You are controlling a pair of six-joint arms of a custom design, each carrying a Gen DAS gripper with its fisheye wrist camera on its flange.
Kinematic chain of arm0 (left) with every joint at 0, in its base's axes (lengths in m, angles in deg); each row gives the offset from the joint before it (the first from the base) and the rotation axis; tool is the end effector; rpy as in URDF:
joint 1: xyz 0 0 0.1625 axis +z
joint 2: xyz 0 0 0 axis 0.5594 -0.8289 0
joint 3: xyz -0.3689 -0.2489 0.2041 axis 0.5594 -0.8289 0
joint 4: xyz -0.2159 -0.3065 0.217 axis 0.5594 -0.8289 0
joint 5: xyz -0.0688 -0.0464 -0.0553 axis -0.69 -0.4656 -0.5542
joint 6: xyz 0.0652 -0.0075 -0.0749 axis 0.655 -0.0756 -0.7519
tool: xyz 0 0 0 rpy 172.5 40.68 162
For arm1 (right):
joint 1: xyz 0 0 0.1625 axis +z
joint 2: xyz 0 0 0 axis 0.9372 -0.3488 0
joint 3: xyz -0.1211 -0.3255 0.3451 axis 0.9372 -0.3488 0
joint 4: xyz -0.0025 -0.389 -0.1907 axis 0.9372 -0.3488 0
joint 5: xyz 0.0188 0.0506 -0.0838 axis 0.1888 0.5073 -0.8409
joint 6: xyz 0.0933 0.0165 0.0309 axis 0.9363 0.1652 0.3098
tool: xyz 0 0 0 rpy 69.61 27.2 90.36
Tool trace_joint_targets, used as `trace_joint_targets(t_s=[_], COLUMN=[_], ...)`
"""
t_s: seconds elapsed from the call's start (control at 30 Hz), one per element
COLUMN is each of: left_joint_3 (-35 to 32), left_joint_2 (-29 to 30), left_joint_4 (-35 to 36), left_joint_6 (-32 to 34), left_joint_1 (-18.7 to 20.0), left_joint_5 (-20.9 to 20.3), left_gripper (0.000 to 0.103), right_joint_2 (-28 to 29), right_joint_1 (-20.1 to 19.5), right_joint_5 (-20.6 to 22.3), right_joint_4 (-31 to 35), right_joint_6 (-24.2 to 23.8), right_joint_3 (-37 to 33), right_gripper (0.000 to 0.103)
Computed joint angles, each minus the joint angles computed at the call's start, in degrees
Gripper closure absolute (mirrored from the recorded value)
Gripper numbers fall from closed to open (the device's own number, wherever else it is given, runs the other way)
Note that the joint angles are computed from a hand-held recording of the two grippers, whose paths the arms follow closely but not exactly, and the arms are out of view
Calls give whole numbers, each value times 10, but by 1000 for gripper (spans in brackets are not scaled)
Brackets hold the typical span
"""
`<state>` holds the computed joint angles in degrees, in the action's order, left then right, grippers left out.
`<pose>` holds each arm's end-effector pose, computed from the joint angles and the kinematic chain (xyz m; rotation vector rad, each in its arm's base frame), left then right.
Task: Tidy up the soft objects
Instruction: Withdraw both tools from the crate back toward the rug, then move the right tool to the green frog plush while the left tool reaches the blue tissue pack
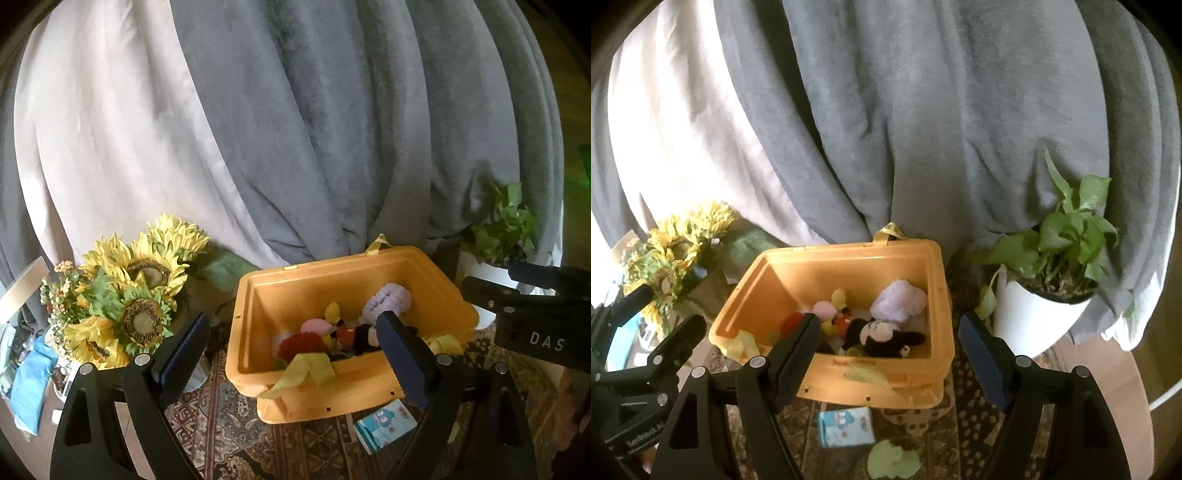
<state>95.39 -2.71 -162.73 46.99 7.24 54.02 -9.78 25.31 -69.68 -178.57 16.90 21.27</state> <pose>-0.3937 -0.6527 0.0716 0.2710 1.8557 -1.1772 0.1712 -0.7305 0.3025 0.8387 -2.3962 0.8881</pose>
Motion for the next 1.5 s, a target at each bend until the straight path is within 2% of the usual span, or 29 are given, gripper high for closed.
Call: trace_joint_targets(t_s=[0.2,0.43,0.83,1.17,1.5], left_joint_3=[34,63,110,122,120], left_joint_2=[-9,-13,-30,-31,-29], left_joint_4=[-10,-54,-49,-7,45], left_joint_6=[11,66,93,124,152], left_joint_1=[-7,-11,-2,18,47], left_joint_5=[-16,-41,-119,-183,-235], left_gripper=[11,11,11,11,11], right_joint_2=[-18,-34,-42,-30,-6], right_joint_1=[-1,-7,-18,-34,-47], right_joint_5=[-8,-19,-47,-82,-126], right_joint_4=[-48,-91,-151,-144,-83], right_joint_6=[5,21,57,76,118], right_joint_3=[46,87,145,162,147], right_gripper=[25,25,25,25,25])
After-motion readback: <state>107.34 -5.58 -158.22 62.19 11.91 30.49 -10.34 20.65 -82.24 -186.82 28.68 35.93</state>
